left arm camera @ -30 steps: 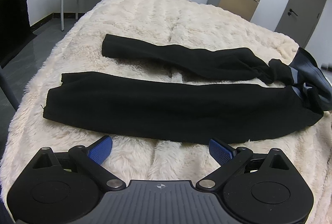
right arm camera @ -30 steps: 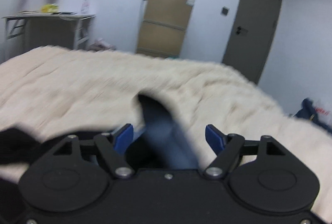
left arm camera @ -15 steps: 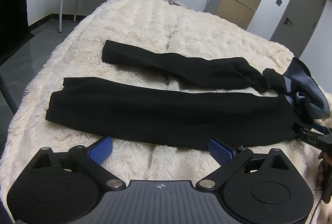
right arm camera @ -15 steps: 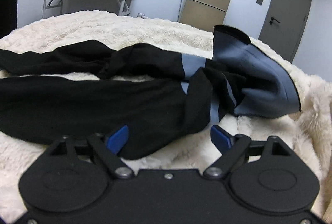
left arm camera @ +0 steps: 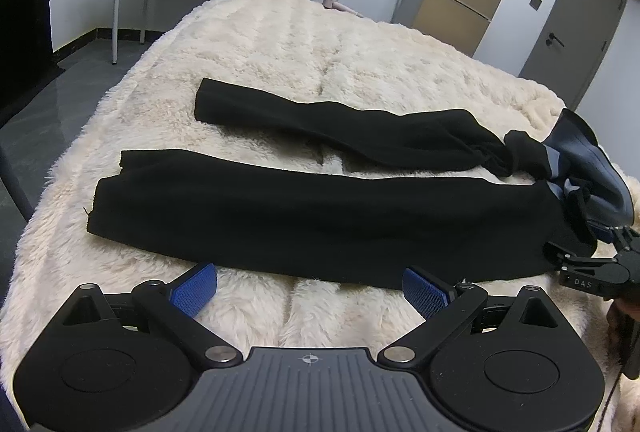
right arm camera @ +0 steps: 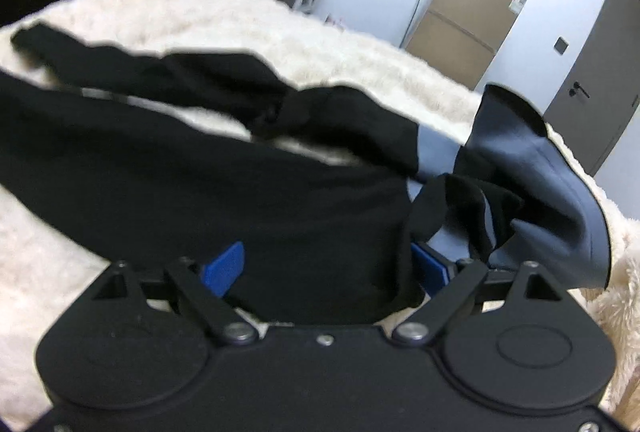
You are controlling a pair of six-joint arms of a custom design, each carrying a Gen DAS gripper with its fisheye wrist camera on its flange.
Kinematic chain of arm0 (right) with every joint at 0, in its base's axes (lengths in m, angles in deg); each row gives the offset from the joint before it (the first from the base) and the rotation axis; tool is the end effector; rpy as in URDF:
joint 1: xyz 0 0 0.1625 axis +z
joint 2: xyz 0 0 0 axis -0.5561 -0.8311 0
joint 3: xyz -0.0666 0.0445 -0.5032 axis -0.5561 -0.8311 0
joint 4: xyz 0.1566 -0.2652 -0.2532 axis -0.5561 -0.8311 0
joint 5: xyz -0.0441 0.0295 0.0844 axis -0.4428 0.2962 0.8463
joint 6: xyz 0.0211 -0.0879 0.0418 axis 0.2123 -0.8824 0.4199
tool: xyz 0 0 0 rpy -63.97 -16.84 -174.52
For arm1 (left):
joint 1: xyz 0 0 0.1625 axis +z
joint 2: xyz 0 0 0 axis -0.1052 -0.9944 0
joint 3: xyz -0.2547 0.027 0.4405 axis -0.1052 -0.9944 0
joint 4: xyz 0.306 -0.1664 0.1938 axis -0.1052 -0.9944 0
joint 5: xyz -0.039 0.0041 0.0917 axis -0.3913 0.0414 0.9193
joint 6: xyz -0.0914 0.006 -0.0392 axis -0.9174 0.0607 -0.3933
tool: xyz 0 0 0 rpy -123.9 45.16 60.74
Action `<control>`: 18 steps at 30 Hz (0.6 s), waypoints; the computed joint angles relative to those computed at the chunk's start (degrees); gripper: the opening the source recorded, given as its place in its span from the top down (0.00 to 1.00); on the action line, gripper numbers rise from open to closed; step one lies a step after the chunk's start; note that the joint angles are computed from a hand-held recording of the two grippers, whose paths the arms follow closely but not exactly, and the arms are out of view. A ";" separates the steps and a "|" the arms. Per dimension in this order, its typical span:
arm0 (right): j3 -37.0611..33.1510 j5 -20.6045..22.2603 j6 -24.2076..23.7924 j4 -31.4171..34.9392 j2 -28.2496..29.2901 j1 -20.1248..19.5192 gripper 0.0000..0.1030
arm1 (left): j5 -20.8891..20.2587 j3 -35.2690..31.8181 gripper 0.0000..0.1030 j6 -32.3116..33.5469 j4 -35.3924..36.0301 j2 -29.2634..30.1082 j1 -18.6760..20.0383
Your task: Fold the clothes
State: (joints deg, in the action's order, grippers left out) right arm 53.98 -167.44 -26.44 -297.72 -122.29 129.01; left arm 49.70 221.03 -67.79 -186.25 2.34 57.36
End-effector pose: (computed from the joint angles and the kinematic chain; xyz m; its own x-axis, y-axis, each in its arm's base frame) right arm 0.1485 -0.6290 0.1973 -0.3399 -0.2804 0.8977 -0.8715 0.4526 -0.1886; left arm -0.1422 -0.5162 0.2262 -0.8596 -0.1333 -0.4933 0.2886 0.6700 -0.6840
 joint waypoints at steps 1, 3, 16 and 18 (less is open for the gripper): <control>0.18 0.21 -0.19 -0.15 -0.10 -0.07 0.14 | 0.04 0.03 0.05 -0.06 0.01 -0.01 -0.02; 0.47 0.37 -0.61 -0.29 -0.32 -0.16 0.14 | 0.10 0.07 0.05 -0.17 0.06 -0.03 -0.06; 0.67 -2.32 4.70 -4.56 -1.73 -0.92 0.13 | -0.07 0.16 0.05 -0.54 0.15 -0.32 0.00; 0.61 -2.78 7.96 -5.02 -2.36 -1.16 0.13 | -0.13 0.32 0.05 -0.46 -0.42 -0.38 -0.07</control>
